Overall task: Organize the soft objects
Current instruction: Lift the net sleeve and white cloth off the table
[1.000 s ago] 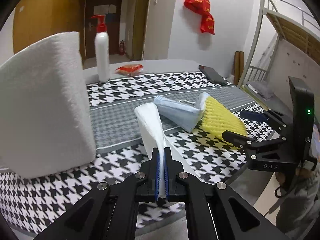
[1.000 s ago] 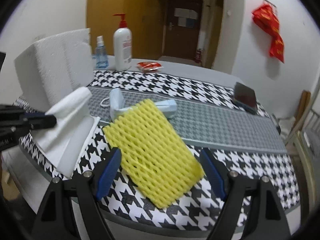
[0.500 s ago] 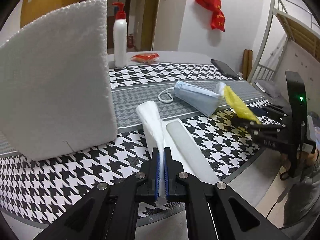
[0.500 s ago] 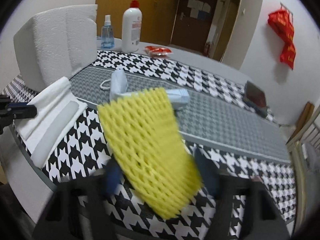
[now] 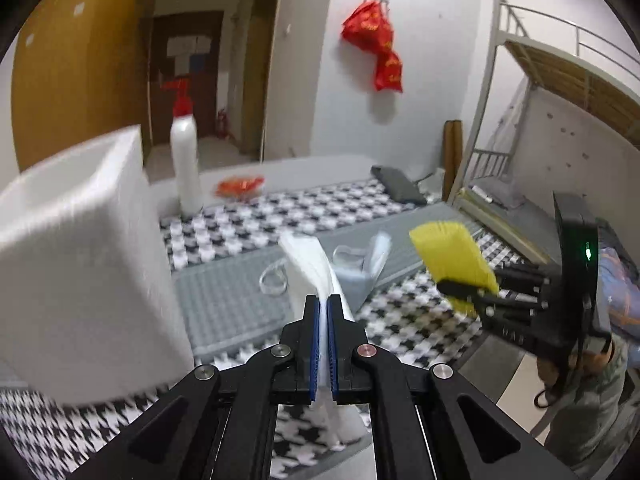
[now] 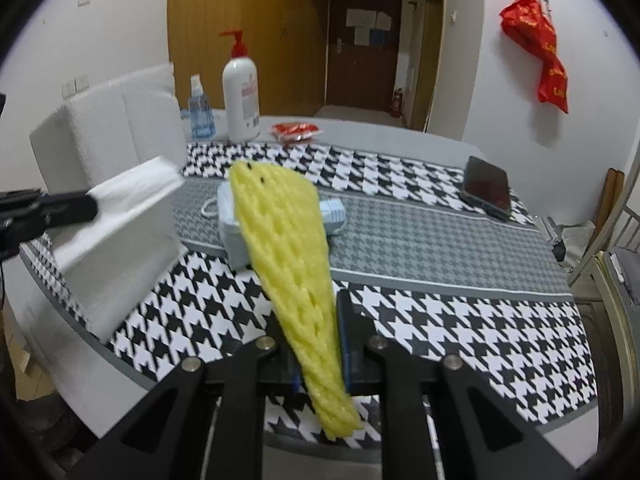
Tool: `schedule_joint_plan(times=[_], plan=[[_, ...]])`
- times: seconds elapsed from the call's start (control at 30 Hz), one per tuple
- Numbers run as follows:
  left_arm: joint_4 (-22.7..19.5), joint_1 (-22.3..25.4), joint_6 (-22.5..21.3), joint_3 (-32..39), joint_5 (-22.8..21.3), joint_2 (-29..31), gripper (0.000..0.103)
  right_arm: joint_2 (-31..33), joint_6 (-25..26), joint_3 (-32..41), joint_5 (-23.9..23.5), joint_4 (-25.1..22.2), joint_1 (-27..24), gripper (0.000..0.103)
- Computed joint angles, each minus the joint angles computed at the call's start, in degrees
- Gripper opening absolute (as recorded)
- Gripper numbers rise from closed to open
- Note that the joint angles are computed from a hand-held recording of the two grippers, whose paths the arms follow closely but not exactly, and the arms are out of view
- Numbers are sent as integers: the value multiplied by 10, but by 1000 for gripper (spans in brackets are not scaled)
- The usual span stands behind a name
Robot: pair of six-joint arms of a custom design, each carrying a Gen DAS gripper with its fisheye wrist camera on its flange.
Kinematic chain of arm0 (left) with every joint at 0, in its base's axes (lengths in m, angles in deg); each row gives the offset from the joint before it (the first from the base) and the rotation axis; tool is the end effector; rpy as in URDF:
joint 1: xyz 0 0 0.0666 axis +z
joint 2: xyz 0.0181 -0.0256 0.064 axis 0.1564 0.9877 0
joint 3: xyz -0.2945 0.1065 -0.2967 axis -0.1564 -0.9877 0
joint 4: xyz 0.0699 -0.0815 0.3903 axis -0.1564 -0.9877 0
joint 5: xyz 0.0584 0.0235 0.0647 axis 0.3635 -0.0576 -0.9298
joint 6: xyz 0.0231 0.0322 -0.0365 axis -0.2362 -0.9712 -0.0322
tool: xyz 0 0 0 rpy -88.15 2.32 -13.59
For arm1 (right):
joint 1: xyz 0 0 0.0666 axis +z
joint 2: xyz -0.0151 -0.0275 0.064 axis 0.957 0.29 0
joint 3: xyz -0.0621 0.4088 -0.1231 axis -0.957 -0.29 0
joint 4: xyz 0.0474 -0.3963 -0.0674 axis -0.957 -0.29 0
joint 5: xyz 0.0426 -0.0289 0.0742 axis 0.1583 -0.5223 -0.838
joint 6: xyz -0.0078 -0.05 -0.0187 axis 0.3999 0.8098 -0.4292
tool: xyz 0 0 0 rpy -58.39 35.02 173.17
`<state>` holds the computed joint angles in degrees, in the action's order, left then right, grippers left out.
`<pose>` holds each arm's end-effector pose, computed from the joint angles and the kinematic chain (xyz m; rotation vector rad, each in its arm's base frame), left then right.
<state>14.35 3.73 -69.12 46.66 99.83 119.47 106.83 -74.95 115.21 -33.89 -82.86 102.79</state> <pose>0.3959 -0.0462 0.5163 0.3011 2.1857 -0.3092 0.4389 0.2462 0.4760 -0.5025 2.2440 0.2053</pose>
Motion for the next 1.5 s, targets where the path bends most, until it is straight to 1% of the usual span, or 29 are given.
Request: schedule_joint_plan(times=[0.13,0.27,0.4,0.43,0.47,0.5,0.53,0.57,0.6,0.77,0.93,1.07,1.3,1.4,1.43,1.47,1.5], plan=[[7,-7,-8,7,-16,-10,4,-21,-12,-15,-2,19,1,17],[8,-4,-12,-4,-35,-24,4,-37,-22,-28,-9,31,5,17],[-11,-3,-21,-24,-69,-22,5,-44,-21,-37,-9,37,12,17],[-18,-4,-20,-29,-78,-17,9,-44,-20,-39,-11,38,14,17],[-28,-4,-22,-33,-91,-10,21,-45,-20,-41,-11,38,16,17],[-33,-5,-22,-36,-98,-5,31,-45,-21,-42,-8,38,17,17],[-36,-6,-20,-38,-103,-1,52,-44,-22,-43,-7,38,18,17],[-35,-4,-17,-44,-103,1,62,-45,-24,-45,-8,37,18,17],[-33,0,-11,-48,-101,3,63,-46,-27,-47,-11,37,19,17],[-33,2,-19,-50,-120,20,63,-45,-33,-53,-14,29,27,18],[-42,2,-30,-47,-101,30,63,-43,-47,-57,-21,29,30,18],[-49,-2,-35,-46,-104,37,63,-42,-53,-59,-23,28,32,18],[-43,-1,-34,-47,-95,37,62,-44,-58,-64,-29,33,35,18],[-47,-4,-41,-45,-87,36,49,-45,-62,-66,-29,33,35,18],[-48,-7,-43,-45,-86,36,41,-46,-63,-68,-30,34,34,18],[-48,-10,-48,-44,-82,35,29,-48,-64,-69,-30,36,34,18],[-47,-13,-49,-44,-82,35,23,-49,-66,-71,-30,38,33,18]])
